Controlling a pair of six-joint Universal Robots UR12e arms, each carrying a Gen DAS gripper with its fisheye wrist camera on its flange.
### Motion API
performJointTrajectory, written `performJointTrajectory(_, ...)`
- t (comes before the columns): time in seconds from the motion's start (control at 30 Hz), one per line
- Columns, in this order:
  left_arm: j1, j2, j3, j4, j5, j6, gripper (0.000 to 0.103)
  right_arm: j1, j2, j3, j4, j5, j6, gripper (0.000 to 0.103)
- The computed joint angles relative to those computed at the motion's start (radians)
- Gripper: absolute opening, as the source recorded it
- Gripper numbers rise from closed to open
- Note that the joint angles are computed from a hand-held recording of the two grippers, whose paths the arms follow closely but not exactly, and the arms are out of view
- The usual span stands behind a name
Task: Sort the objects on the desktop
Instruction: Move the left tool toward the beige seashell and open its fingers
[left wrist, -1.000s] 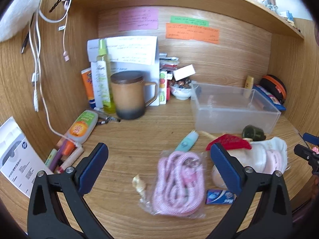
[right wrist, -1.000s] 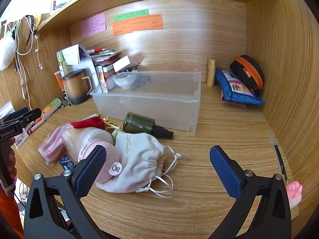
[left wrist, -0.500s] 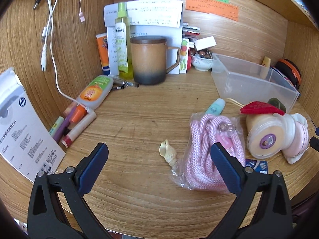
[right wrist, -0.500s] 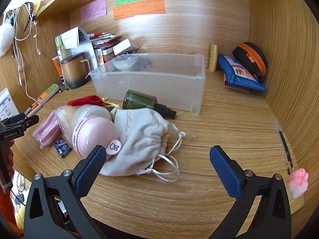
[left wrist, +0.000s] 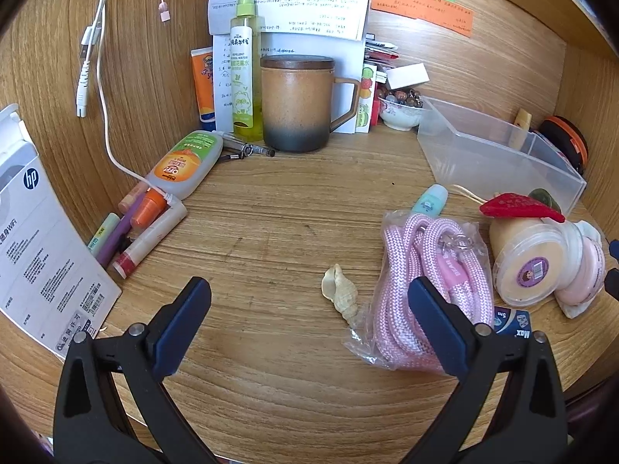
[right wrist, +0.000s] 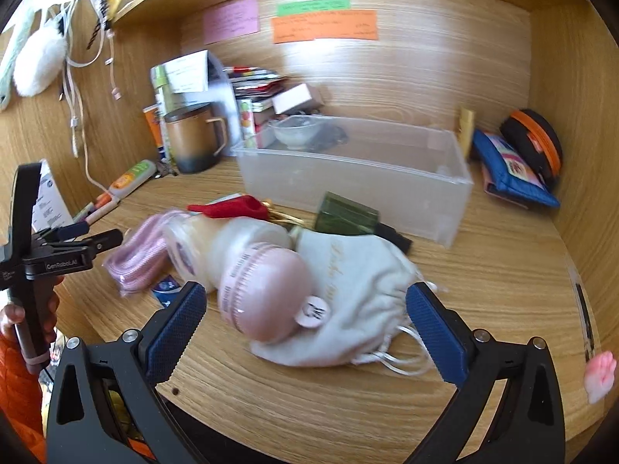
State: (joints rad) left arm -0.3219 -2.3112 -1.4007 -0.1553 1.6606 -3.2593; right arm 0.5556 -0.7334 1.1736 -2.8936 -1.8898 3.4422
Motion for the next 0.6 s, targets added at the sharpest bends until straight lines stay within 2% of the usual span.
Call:
performJointTrajectory(0.07,-0.003,-0.004,0.003,0.004,0.017,0.009,0.1,0.005,0.017,-0.033,0.023,-0.004,-0.026,0.101)
performJointTrajectory(0.13,-0.002,-0.007,0.009,-0.009,0.007,0.019,0.089,0.009,0.032,-0.058,0.042,-0.003,-0.039,0.1)
performJointTrajectory(0.2,0.006,-0.009,0.012,-0.016,-0.022,0.012,0.088,0.011,0.04,-0.073,0.052,0.003,-0.045,0.1)
performJointTrajectory(0.4,0.021,-0.013,0.024,-0.034,-0.035,-0.021,0.085,0.01,0.055,-0.098,0.081,0.019,-0.044,0.095)
performJointTrajectory(0.5,0.02,-0.023,0.039,-0.07,-0.035,-0.015,0.077,0.007,0.058,-0.105,0.1,0.024,-0.029,0.088)
performJointTrajectory(0.6,0.012,-0.029,0.042,-0.071,-0.016,-0.006,0.076,0.005,0.06,-0.108,0.117,0.023,-0.024,0.086)
